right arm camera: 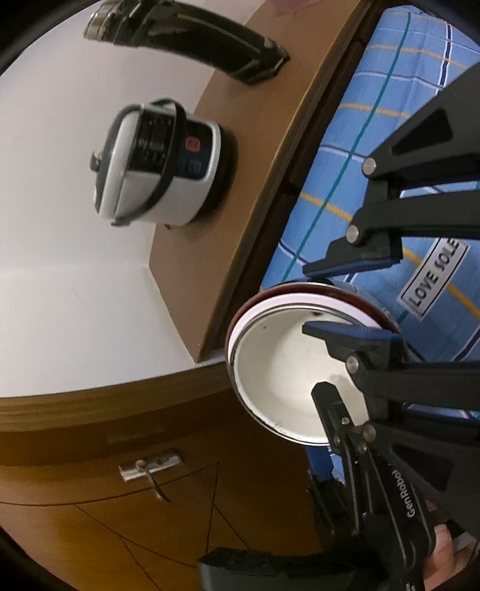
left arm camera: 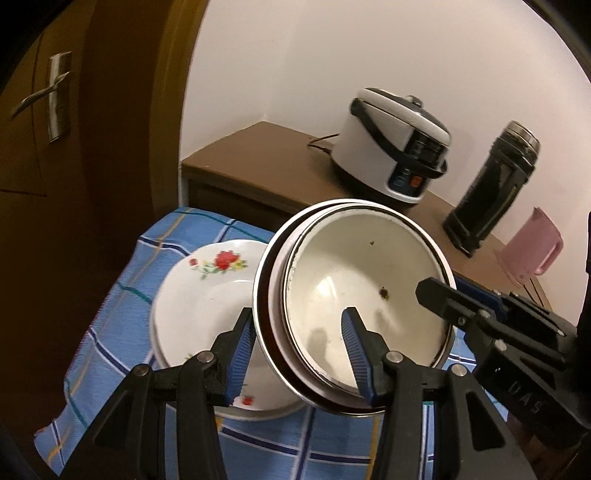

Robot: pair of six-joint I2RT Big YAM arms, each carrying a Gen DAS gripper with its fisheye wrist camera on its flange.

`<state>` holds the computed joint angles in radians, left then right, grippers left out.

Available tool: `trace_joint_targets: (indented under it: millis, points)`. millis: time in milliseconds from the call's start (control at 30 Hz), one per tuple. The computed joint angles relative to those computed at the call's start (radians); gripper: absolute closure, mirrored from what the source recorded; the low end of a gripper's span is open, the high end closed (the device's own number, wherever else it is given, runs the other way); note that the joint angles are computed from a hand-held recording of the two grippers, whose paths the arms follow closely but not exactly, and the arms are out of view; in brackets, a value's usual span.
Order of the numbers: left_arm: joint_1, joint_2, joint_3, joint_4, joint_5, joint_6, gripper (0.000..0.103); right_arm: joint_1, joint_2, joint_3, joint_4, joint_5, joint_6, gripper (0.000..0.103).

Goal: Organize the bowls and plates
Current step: 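Carry the bowl stack over the red-flower plate stack with the right tool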

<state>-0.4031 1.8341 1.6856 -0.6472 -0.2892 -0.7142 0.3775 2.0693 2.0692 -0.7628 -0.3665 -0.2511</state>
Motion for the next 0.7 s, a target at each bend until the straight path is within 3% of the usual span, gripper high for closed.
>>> trace_joint_targets:
  millis: [700]
  points:
    - [0.031, 0.031, 0.029, -0.102, -0.014, -0.028, 0.053, 0.025, 0.107, 0.142, -0.094, -0.045, -0.01, 0.078]
